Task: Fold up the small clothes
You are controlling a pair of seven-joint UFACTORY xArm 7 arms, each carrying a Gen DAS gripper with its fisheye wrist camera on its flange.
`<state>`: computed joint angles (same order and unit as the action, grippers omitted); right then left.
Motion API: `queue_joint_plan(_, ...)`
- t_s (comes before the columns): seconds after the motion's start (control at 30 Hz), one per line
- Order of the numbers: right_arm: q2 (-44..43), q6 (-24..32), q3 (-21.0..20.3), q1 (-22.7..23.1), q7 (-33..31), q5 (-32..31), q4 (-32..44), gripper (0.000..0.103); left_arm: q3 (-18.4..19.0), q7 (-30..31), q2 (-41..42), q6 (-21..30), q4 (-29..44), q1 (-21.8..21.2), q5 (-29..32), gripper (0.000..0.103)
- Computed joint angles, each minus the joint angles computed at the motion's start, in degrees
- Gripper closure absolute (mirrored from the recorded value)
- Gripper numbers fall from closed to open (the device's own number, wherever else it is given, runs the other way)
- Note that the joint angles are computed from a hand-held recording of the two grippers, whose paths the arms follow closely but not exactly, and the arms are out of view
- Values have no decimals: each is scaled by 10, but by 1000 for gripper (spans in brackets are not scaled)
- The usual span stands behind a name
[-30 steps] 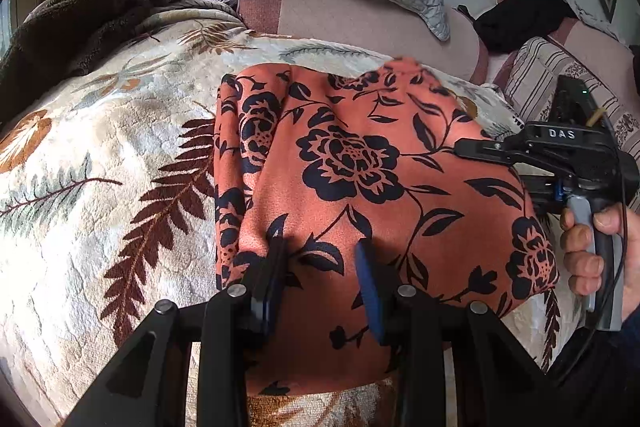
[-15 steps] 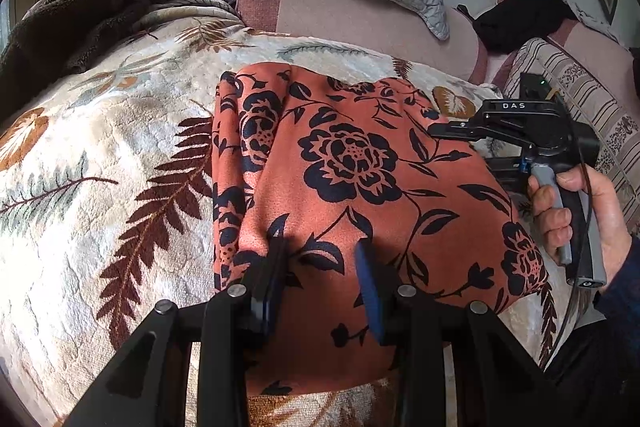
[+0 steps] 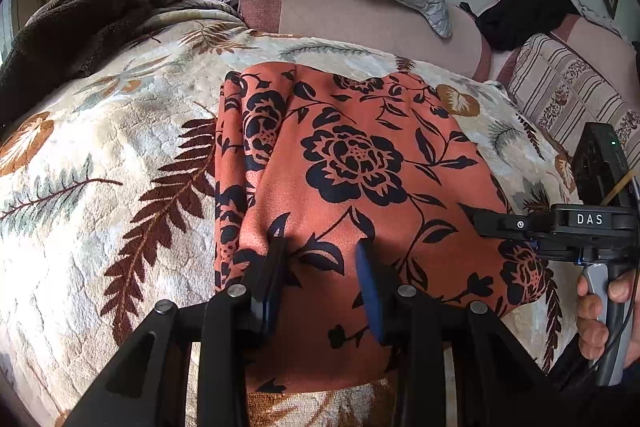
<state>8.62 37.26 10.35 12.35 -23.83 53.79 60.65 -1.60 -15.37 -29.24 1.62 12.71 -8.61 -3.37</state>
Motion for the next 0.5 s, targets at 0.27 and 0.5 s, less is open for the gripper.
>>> queue_joint_plan(0.27, -60, -53, 8, 24, 65, -75, -43, 36, -45, -25, -6, -1, -5, 39, 26, 67)
queue_joint_plan(0.5, -81, -52, -4, 41, 48, -63, -77, 44, -65, -46, -17, 0, -10, 54, 45, 67)
